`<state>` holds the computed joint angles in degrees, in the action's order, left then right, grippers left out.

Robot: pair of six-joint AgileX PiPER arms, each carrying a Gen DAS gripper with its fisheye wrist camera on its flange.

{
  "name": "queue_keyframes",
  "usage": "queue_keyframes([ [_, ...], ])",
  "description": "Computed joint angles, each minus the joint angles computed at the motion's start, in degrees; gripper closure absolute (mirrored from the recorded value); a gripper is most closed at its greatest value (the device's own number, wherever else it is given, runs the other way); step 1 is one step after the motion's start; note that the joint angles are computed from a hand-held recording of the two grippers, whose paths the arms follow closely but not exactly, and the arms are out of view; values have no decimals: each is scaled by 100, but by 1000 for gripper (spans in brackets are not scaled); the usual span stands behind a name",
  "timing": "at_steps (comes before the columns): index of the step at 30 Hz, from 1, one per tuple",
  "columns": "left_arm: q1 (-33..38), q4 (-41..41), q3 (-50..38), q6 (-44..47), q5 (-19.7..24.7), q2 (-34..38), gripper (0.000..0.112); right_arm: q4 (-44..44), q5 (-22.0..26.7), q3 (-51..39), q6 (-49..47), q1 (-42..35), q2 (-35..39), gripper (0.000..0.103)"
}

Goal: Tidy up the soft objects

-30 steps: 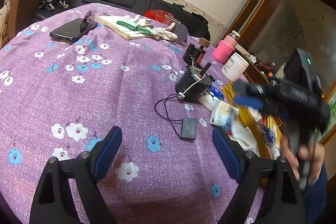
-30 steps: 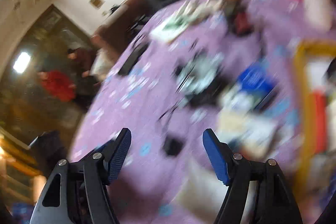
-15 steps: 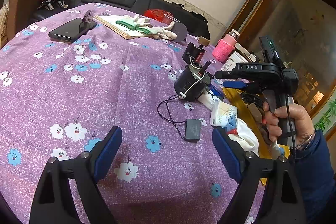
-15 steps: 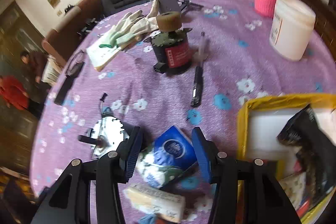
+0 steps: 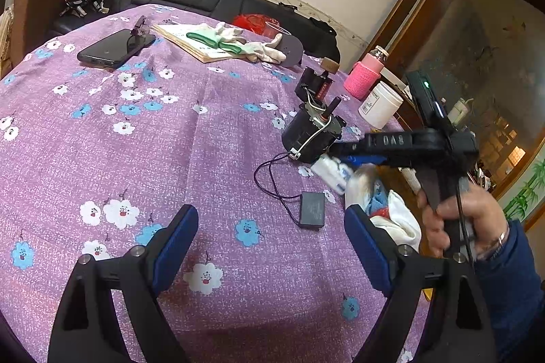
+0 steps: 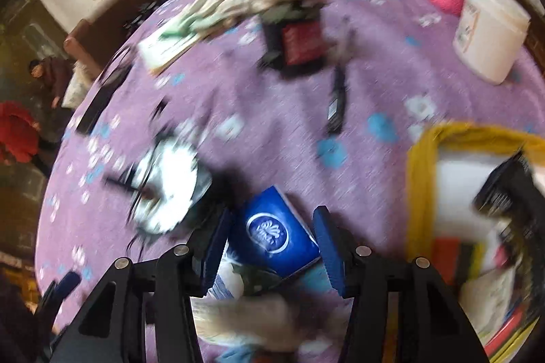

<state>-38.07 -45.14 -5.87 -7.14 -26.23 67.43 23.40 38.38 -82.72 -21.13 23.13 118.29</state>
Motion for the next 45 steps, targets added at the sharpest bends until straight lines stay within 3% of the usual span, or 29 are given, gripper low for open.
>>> queue_keyframes([
  [8,-67,-192,11,117,-53,-34,25,2237,586,1201,-2080,-46,-608,47],
  [11,-83,-206,9,138,-56,-36,25,2795,513,1679,-2578,-194,-1065,46],
  [16,-65,-148,15,98,-46,-38,25,3220,222,2342,-2952,-577,-1847,33],
  [24,-92,-221,2,163,-53,-24,25,3984,232,3222,-3830,-1190,-2524,31],
  [33,-102,-254,4,174,-68,-24,25,4247,59,3808,-4321,-1318,-3018,30],
  [45,-135,-328,31,190,-94,-44,25,3778,-433,4133,-4238,-1039,-3185,26],
])
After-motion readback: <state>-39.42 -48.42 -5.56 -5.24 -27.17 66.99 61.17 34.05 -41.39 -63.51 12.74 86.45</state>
